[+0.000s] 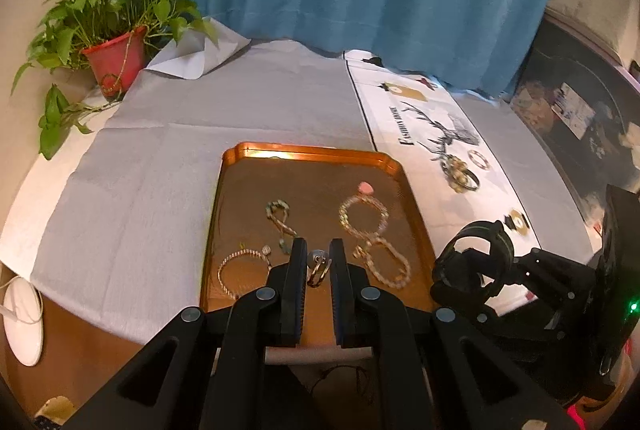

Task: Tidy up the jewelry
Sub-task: 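Carry the watch and pin over the copper tray with both tools, then open both tools to release the watch and pin into the tray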

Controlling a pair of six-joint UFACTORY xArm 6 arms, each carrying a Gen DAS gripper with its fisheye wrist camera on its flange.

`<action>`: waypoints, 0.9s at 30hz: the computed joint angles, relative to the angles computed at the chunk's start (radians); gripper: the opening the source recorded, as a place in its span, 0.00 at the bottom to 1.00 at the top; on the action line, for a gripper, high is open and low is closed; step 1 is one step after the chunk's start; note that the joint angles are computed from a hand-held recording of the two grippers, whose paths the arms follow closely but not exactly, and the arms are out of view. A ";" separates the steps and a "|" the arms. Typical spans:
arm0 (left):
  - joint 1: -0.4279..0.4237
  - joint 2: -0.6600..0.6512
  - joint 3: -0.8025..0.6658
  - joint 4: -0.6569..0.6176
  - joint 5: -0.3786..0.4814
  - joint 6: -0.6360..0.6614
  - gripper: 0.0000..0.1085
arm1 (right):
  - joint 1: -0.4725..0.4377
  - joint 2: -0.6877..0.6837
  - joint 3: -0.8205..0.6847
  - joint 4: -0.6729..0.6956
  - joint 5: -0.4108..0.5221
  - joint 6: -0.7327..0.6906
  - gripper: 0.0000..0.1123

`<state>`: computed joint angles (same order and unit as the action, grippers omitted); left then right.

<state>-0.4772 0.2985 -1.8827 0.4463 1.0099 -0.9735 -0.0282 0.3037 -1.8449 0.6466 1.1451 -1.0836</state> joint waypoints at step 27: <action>-0.013 0.041 0.012 0.121 0.170 -0.106 0.94 | 0.059 0.172 -0.167 -0.137 -0.028 0.145 0.70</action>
